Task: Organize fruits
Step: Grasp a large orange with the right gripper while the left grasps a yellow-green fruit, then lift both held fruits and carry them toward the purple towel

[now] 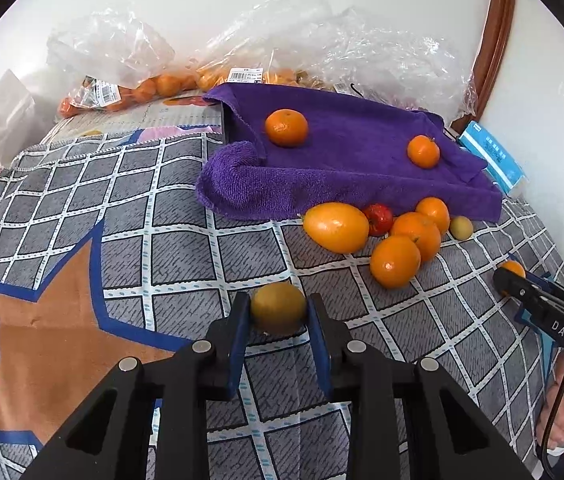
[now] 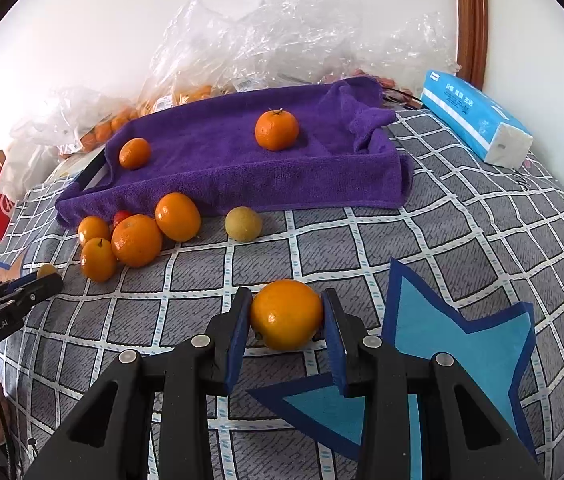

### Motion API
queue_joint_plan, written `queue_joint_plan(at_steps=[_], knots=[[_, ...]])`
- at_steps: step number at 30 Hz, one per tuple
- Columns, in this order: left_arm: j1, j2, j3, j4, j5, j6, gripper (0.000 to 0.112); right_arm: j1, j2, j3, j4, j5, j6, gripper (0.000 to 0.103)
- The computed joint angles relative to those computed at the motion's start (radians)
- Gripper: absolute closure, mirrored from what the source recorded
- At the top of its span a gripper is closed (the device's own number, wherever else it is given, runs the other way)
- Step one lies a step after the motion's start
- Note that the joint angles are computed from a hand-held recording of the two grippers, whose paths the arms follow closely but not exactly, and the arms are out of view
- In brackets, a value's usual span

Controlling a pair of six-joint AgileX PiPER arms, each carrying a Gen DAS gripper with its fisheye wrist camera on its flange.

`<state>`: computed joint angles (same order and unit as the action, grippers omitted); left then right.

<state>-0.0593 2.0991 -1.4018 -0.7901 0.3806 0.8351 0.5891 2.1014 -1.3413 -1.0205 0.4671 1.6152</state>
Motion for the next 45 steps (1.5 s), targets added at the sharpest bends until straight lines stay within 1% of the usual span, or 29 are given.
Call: queue_joint_plan(at_steps=[3, 7, 10, 11, 12, 15, 21, 23, 26, 30, 31, 33, 35, 37, 38, 40, 41, 45], knots=[[0.012, 0.004, 0.000, -0.056, 0.018, 0.042, 0.085, 0.008, 0.007, -0.016, 0.017, 0.025, -0.025, 0.068], [0.018, 0.005, 0.000, -0.074, 0.022, 0.058, 0.085, 0.016, 0.016, -0.034, 0.036, 0.047, -0.056, 0.068], [0.029, 0.003, 0.008, -0.140, 0.038, 0.114, 0.085, 0.014, 0.017, -0.036, 0.042, 0.046, -0.064, 0.068], [0.034, -0.001, 0.017, -0.181, 0.040, 0.153, 0.085, 0.012, 0.015, -0.033, 0.039, 0.042, -0.061, 0.068], [0.043, -0.011, 0.036, -0.258, 0.041, 0.229, 0.085, 0.012, 0.017, -0.035, 0.042, 0.042, -0.062, 0.068], [0.046, -0.049, 0.101, -0.447, 0.017, 0.424, 0.085, 0.011, 0.016, -0.033, 0.036, 0.039, -0.059, 0.068], [0.044, -0.095, 0.175, -0.712, 0.021, 0.718, 0.085, 0.021, 0.005, -0.013, -0.024, 0.028, -0.008, 0.068], [0.044, -0.101, 0.184, -0.754, 0.026, 0.762, 0.085, 0.025, -0.002, 0.000, -0.055, 0.021, 0.025, 0.068], [0.047, -0.101, 0.183, -0.761, 0.028, 0.759, 0.085, 0.025, -0.004, 0.004, -0.065, 0.025, 0.040, 0.068], [0.052, -0.098, 0.178, -0.743, 0.027, 0.722, 0.085, 0.039, 0.003, -0.014, -0.043, 0.077, 0.030, 0.068], [0.054, -0.098, 0.178, -0.743, 0.029, 0.719, 0.085, 0.043, 0.000, -0.010, -0.043, 0.079, 0.035, 0.068], [0.053, -0.098, 0.177, -0.735, 0.025, 0.710, 0.085, 0.046, -0.013, 0.006, -0.050, 0.059, 0.057, 0.068], [0.047, -0.102, 0.179, -0.724, 0.005, 0.693, 0.085, 0.050, -0.026, 0.022, -0.062, 0.038, 0.087, 0.068], [0.040, -0.103, 0.169, -0.644, -0.016, 0.601, 0.085, 0.055, -0.036, 0.023, -0.047, 0.035, 0.081, 0.068], [0.043, -0.104, 0.164, -0.603, -0.007, 0.550, 0.085, 0.060, -0.041, 0.020, -0.041, 0.041, 0.077, 0.068], [0.062, -0.112, 0.166, -0.571, 0.046, 0.499, 0.085, 0.066, -0.051, 0.017, -0.036, 0.043, 0.070, 0.068], [0.064, -0.121, 0.171, -0.560, 0.052, 0.484, 0.085, 0.071, -0.054, 0.011, -0.032, 0.049, 0.061, 0.068], [0.064, -0.183, 0.213, -0.561, 0.031, 0.482, 0.085, 0.090, -0.063, 0.001, -0.047, 0.065, 0.054, 0.068]])
